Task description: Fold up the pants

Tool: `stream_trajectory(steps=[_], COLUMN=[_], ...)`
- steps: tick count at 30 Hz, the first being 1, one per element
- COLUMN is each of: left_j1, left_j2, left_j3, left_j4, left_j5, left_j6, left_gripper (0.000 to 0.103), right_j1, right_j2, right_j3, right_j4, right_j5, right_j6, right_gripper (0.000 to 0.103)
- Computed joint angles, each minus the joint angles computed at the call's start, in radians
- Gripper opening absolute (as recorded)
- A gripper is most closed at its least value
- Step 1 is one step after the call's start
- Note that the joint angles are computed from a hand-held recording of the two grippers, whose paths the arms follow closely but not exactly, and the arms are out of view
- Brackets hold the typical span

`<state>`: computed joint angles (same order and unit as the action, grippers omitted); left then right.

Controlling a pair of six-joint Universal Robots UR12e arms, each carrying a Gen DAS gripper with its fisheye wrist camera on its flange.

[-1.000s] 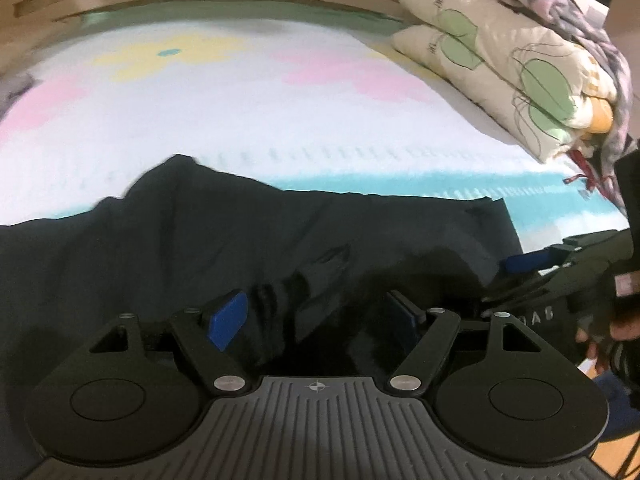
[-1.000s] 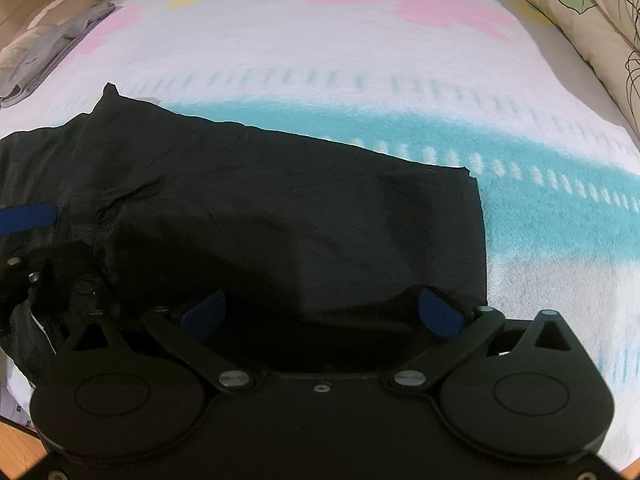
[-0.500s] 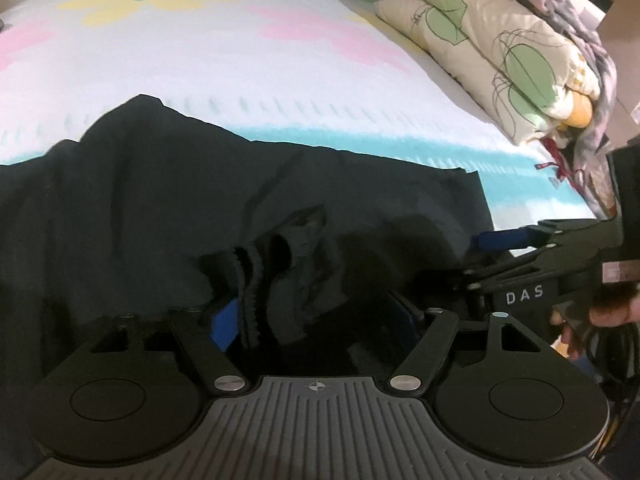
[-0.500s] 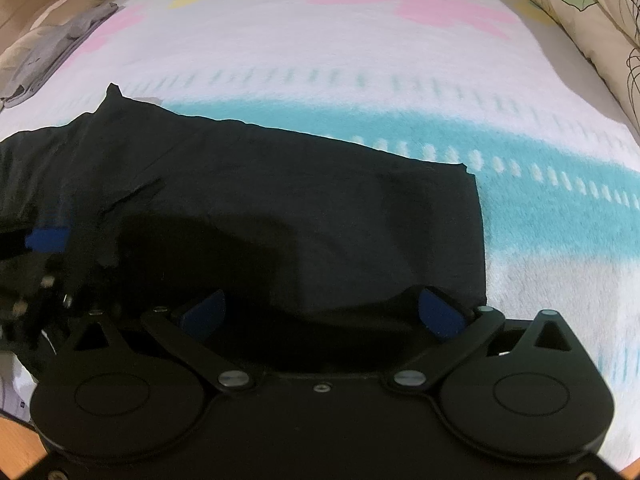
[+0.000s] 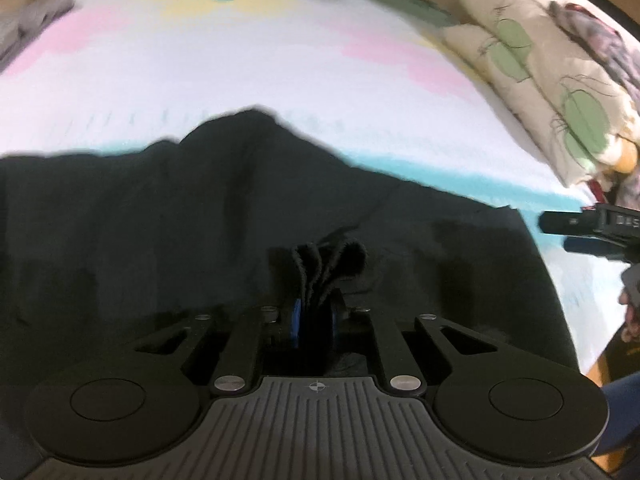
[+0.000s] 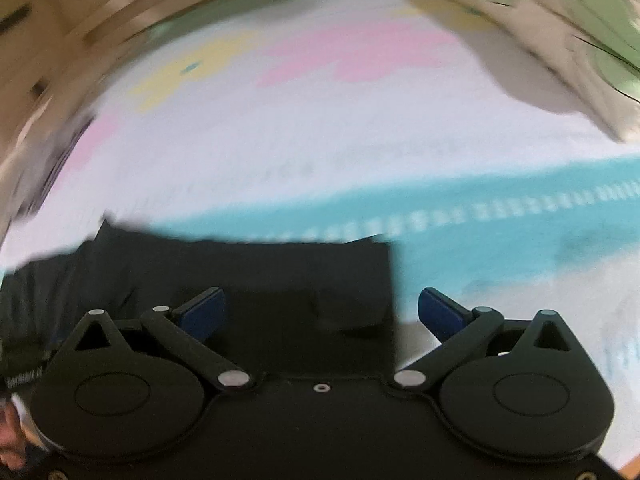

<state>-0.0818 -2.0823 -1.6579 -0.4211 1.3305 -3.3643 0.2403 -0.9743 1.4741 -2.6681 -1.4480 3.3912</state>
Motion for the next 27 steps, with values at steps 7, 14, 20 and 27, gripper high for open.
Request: stream_trajectory(steps=[7, 14, 20, 27], left_j1=[-0.008, -0.008, -0.007, -0.013], left_j2=[-0.015, -0.017, -0.017, -0.017], left_j3=[0.015, 0.016, 0.014, 0.014], left_j4=[-0.002, 0.003, 0.002, 0.006], left_j5=[0.003, 0.004, 0.005, 0.017], left_j6=[0.008, 0.012, 0.016, 0.021], left_gripper=[0.017, 0.018, 0.018, 0.018], right_j1=[-0.027, -0.016, -0.015, -0.033], right_j2=[0.008, 0.02, 0.015, 0.012], right_j3=[-0.012, -0.033, -0.014, 0.01], right_j4=[0.105, 0.201, 0.145, 0.073], right_j5=[0.055, 0.063, 0.051, 0.164], right_j6=[0.089, 0.005, -0.002, 0.022], right_gripper=[0.102, 0.096, 0.03, 0.015])
